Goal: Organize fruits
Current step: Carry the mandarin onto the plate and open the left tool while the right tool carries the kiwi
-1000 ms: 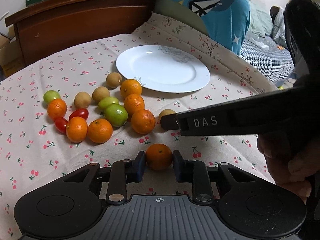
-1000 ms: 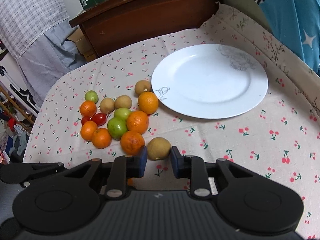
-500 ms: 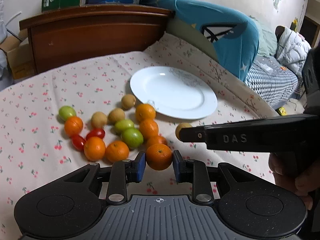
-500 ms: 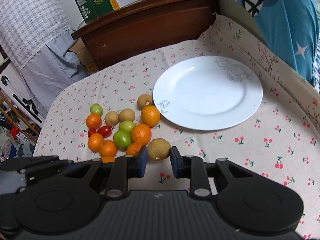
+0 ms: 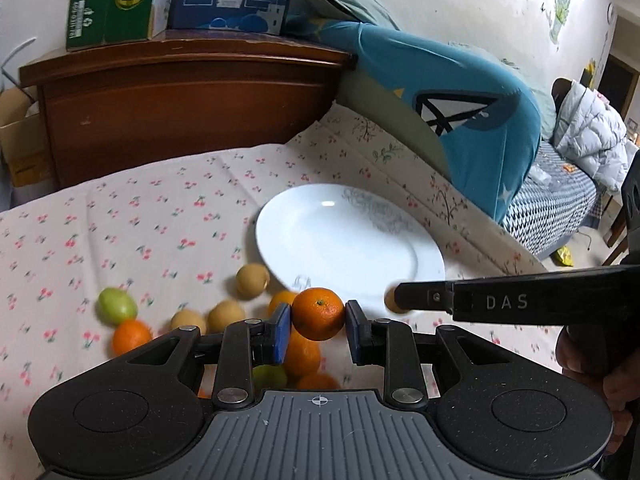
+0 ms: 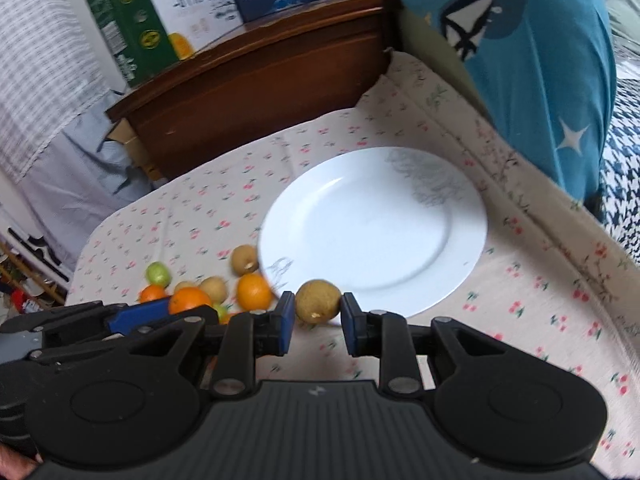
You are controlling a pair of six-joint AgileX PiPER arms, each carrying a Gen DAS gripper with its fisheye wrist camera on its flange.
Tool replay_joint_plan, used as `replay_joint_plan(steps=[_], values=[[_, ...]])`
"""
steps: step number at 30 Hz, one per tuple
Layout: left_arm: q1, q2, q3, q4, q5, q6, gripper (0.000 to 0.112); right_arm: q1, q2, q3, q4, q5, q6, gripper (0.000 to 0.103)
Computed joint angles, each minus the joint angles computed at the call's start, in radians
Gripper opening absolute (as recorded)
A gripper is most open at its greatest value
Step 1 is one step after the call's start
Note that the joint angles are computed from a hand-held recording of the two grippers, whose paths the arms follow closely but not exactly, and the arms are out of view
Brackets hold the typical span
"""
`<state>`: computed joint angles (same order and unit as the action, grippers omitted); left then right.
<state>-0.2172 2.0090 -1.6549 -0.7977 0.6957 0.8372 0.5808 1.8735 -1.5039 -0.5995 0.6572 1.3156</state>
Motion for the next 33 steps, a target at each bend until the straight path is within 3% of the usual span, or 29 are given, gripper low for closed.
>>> replay_joint_plan(steps=[1,11,14,17,20,24,26,30,33], values=[[-0.007,0.018,-0.026,0.007,0.001,-0.01,0.026,-0.01,0.004,-0.005,0.013,0.001,-0.013,0.018],[-0.057,0.204,-0.291,0.099,0.057,-0.136,0.026,-0.09,0.044,-0.04,0.139,-0.008,-0.11,0.017],[-0.064,0.25,-0.363,0.122,0.084,-0.166,0.026,-0.105,0.04,-0.053,0.212,0.036,-0.156,0.021],[-0.078,0.271,-0.393,0.164,0.07,-0.199,0.028,-0.114,-0.007,0.014,0.262,-0.008,-0.178,0.022],[-0.078,0.286,-0.422,0.171,0.08,-0.218,0.029,-0.096,-0.032,0.045,0.282,0.027,-0.204,0.024],[-0.075,0.288,-0.434,0.18,0.075,-0.247,0.033,-0.075,-0.071,0.099,0.325,0.011,-0.254,0.036],[-0.071,0.289,-0.45,0.203,0.078,-0.277,0.033,-0.064,-0.064,0.092,0.364,0.015,-0.313,0.037],[-0.054,0.313,-0.527,0.261,0.114,-0.354,0.039,-0.02,-0.013,0.033,0.354,0.07,-0.382,0.036],[-0.04,0.324,-0.56,0.309,0.128,-0.402,0.044,0.017,0.016,-0.004,0.272,0.118,-0.375,0.029]])
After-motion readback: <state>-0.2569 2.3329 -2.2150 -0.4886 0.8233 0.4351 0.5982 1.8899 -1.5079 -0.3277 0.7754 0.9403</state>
